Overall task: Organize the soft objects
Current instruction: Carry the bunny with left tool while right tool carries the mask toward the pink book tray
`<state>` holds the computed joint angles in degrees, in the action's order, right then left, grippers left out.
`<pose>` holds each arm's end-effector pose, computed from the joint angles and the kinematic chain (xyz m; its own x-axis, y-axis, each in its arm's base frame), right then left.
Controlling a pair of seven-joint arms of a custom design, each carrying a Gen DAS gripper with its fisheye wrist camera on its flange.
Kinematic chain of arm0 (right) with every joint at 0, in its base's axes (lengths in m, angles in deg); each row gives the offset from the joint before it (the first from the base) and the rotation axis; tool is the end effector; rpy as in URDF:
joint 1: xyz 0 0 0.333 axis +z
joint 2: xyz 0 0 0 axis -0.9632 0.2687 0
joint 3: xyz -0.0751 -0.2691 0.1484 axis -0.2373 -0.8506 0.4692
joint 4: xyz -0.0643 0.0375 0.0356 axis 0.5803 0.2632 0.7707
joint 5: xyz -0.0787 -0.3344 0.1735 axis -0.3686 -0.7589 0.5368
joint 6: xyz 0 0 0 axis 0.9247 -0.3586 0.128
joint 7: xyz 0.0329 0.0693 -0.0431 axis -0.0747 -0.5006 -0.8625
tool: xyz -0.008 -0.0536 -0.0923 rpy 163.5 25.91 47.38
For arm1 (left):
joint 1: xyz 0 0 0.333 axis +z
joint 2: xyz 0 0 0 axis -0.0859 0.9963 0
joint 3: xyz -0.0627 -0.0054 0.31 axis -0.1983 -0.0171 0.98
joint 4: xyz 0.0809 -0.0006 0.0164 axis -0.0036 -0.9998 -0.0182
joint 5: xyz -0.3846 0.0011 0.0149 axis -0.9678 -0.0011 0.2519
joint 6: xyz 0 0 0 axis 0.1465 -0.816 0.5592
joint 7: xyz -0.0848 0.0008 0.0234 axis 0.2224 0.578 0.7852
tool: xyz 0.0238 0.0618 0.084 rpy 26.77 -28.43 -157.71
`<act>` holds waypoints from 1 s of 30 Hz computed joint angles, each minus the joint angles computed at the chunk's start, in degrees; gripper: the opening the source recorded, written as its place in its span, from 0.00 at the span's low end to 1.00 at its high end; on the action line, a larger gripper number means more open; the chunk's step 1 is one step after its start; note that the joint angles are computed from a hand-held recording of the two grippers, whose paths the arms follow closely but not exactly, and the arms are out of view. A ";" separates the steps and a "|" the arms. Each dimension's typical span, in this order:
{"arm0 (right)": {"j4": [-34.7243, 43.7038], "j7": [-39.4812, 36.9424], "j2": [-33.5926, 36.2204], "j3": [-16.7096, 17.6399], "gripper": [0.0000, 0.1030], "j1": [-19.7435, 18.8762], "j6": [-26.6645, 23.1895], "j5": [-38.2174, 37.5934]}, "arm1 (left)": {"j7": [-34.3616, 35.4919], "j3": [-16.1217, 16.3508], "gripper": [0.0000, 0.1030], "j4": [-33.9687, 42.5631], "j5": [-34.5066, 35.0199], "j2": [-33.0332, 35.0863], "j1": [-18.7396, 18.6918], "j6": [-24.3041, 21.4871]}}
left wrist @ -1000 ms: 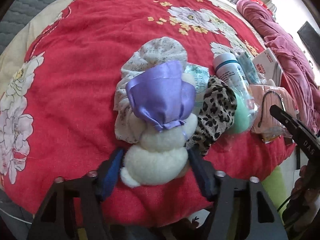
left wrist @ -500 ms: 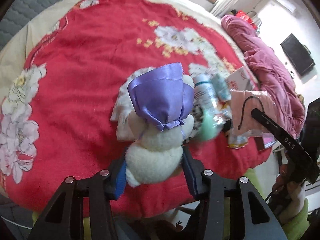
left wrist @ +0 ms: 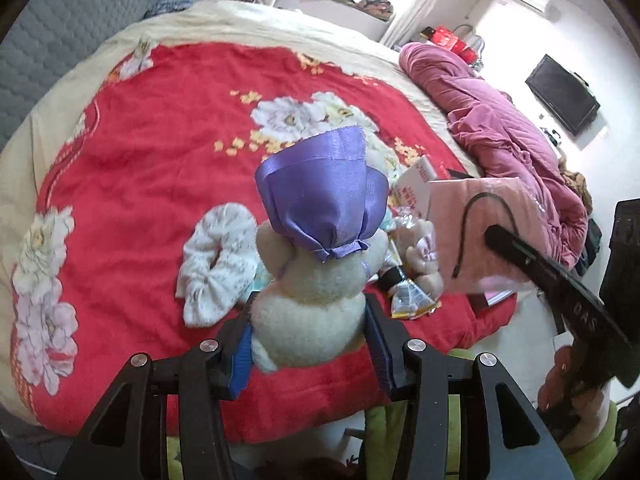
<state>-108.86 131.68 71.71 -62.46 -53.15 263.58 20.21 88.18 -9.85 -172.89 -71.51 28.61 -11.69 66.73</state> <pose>0.5563 0.2510 0.4426 0.0769 -0.9687 -0.2362 -0.6876 0.1200 -0.7161 0.6149 -0.2103 0.4062 -0.3300 -0.8725 0.3604 -0.8542 0.1134 -0.5075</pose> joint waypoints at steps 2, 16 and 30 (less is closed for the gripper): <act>0.46 -5.10 0.44 3.10 0.02 -1.59 0.11 4.30 | -1.52 0.80 0.49 -0.10 1.95 -0.45 -0.74 0.39; -6.05 12.12 -8.42 -6.69 0.02 1.26 0.38 -11.62 | -7.23 -0.22 0.49 10.41 11.25 2.75 -6.16 -1.45; -16.98 11.98 -24.34 -3.15 0.02 -14.45 -5.12 -14.84 | -12.52 -1.93 0.49 34.76 20.85 16.50 -18.49 -11.03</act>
